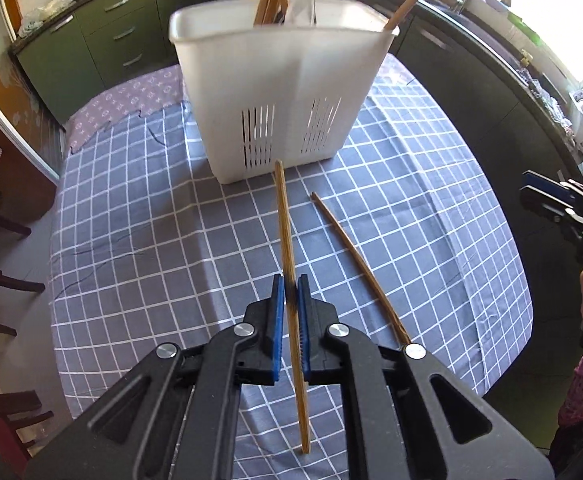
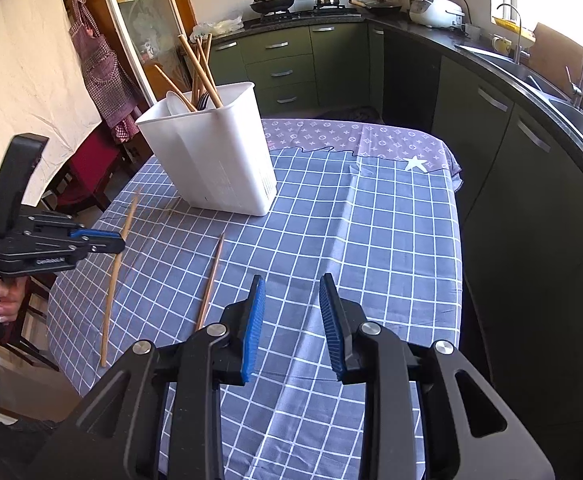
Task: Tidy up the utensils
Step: 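Grasp a wooden chopstick with the left tool while the right tool reaches for the last one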
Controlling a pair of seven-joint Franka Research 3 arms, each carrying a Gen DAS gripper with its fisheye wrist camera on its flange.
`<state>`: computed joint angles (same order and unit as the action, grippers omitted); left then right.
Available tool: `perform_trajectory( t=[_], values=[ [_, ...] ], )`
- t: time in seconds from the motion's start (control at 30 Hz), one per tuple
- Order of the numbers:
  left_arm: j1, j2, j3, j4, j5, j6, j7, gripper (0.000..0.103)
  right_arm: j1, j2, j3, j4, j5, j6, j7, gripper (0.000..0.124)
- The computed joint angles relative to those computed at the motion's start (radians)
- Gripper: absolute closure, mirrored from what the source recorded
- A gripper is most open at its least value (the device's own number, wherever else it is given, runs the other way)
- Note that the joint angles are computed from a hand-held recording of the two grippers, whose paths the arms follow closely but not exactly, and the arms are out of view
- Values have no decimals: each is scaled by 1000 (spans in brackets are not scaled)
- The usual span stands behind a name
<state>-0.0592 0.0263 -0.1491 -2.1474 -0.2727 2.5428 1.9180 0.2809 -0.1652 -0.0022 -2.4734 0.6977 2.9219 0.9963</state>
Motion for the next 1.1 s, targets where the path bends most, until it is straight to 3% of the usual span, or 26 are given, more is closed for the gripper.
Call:
perform_trajectory(
  t=[0.13, 0.43, 0.83, 0.97, 1.1],
  values=[
    [-8, -115, 21, -95, -99, 77, 111, 96, 1, 3, 7, 2, -16, 0, 13, 96],
    [-108, -281, 119, -248, -239, 180, 286, 97, -4, 35, 30, 32, -86, -25, 69, 96],
    [-196, -341, 184, -317, -237, 247, 346, 97, 1, 206, 76, 167, -303, -100, 238, 92],
    [-209, -349, 201, -322, -253, 251, 367, 97, 32, 296, 71, 239, -453, -112, 350, 92],
    [-217, -361, 217, -328, -267, 252, 388, 97, 44, 378, 78, 315, -468, -148, 376, 92]
  ],
)
